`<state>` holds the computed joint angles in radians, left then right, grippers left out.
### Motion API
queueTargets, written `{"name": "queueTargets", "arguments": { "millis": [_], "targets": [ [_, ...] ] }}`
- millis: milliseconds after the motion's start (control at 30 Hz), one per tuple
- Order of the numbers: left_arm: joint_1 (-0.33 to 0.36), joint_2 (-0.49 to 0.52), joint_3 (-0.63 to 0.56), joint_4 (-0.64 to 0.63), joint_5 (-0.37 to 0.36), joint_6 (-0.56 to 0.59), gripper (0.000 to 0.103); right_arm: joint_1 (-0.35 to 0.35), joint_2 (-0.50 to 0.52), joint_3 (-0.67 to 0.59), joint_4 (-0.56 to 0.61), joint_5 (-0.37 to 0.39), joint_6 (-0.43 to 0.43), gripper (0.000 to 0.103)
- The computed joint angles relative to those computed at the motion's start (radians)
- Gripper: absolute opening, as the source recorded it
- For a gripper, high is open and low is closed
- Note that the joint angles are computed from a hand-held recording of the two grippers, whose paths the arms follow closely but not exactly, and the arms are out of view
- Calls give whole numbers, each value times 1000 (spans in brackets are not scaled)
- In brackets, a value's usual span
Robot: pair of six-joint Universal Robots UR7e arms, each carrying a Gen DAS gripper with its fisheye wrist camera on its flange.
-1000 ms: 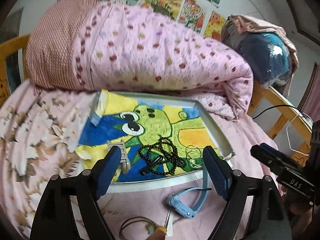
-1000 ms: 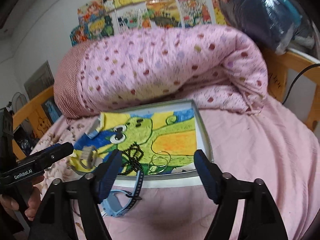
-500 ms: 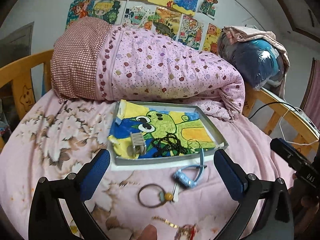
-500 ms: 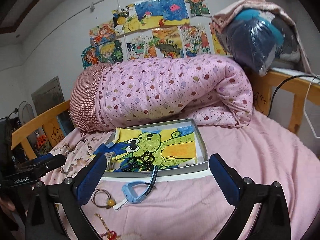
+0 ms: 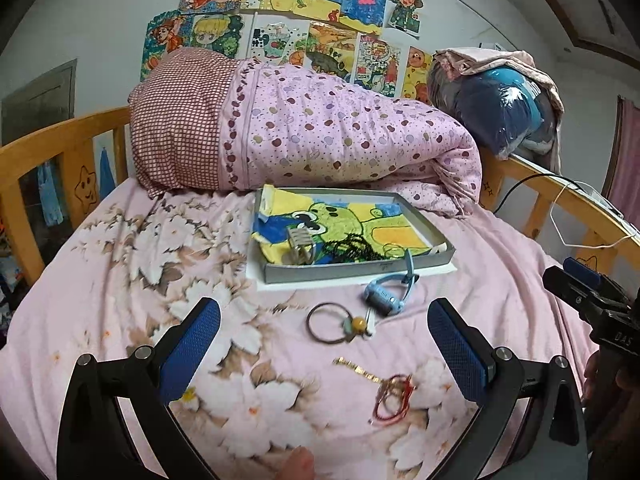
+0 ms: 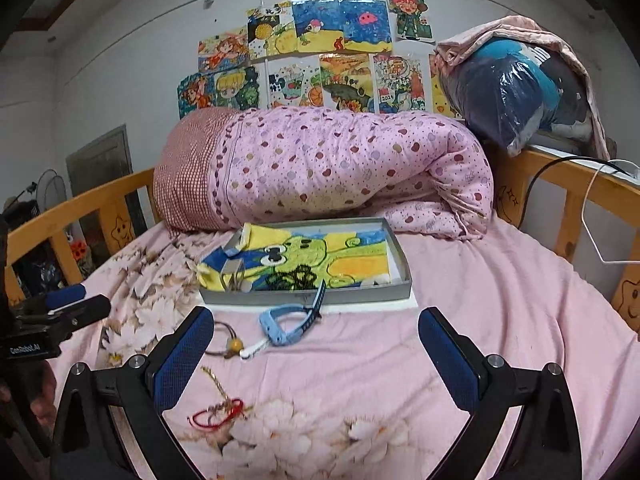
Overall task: Organize jewelry
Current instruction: 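Withdraw both tools from the tray toward the red string bracelet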
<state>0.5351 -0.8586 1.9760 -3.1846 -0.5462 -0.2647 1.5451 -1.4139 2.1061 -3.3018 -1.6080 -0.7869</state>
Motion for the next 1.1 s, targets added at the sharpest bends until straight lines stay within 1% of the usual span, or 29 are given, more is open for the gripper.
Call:
{"name": "queueTargets", "arguments": {
  "millis": [167, 267, 400, 500, 600, 667, 1100],
  "targets": [
    [-11, -21, 54, 11, 17, -37, 102, 3, -1, 42, -36, -17, -22, 103],
    [-10, -39, 81, 50, 13, -69, 102, 4, 5, 55, -23, -30, -32, 103],
    [4, -64, 98, 157, -4, -152, 102, 4, 17, 60, 12, -46, -41, 103],
    [21, -83, 103, 218, -43, -195, 102, 2, 24, 62, 45, -61, -47, 103],
    [44, -94, 97, 277, -86, -215, 102, 3, 31, 59, 86, -85, -48, 103],
    [54, -97, 94, 302, -102, -222, 102, 4, 39, 59, 99, -109, -50, 103],
    [83, -103, 102, 353, -136, -245, 102, -6, 55, 40, 249, -148, -29, 103]
  ]
}}
